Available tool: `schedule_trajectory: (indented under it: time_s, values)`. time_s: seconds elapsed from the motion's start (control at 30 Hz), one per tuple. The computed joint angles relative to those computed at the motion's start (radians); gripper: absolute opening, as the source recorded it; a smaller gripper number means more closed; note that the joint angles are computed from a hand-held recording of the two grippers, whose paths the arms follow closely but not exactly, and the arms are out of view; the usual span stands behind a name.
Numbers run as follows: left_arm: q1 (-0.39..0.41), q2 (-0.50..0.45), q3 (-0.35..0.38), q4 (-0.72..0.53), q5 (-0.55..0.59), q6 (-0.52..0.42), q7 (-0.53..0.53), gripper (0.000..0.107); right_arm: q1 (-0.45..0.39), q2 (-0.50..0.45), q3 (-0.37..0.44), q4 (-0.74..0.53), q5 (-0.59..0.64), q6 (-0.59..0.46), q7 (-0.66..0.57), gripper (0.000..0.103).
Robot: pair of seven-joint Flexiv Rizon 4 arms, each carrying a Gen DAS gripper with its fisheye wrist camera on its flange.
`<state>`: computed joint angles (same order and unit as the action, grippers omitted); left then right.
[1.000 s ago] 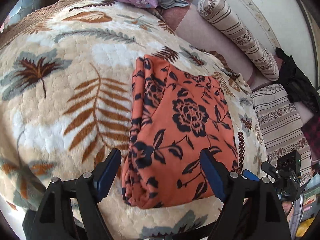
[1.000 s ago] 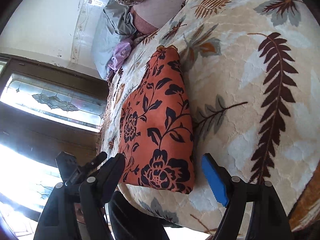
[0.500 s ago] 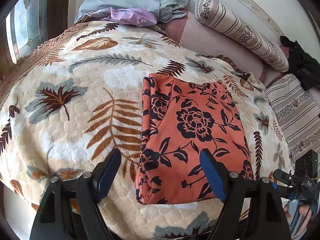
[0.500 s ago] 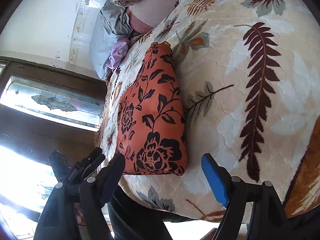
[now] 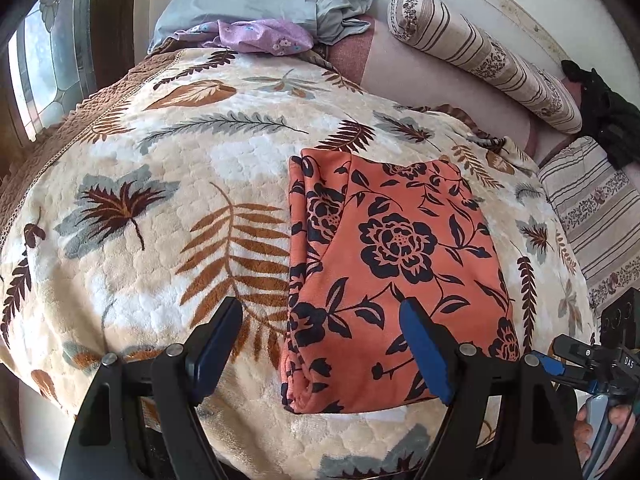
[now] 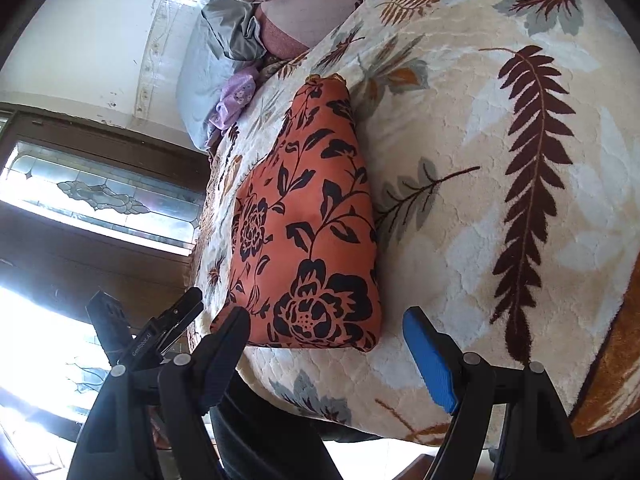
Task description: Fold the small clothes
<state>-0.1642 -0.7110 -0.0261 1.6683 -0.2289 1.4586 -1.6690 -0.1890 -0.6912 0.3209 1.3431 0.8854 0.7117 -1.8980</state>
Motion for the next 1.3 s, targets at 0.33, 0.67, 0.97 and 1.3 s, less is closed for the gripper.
schedule_trajectory:
  time_s: [0.33,0.67,0.97,1.3]
  values:
    - [0.137,-0.022,-0.179,0.000,-0.061,0.030,0.103,0.081,0.026,-0.048,-0.013,-0.085,-0.047,-0.006,0.022,0.081]
    - [0.291,-0.172,-0.423,-0.139,-0.251,-0.046,0.266,0.081,0.099,-0.298,-0.020,-0.447,-0.208,-0.114,0.207,0.081]
    - [0.158,-0.235,-0.243,-0.268,-0.255,-0.221,0.248,0.068,0.160,-0.385,-0.019,-0.583,-0.318,-0.222,0.223,0.054]
    - [0.141,-0.217,-0.266,-0.288,-0.266,-0.188,0.302,0.029,0.165,-0.292,-0.016,-0.522,-0.367,-0.153,0.069,0.033]
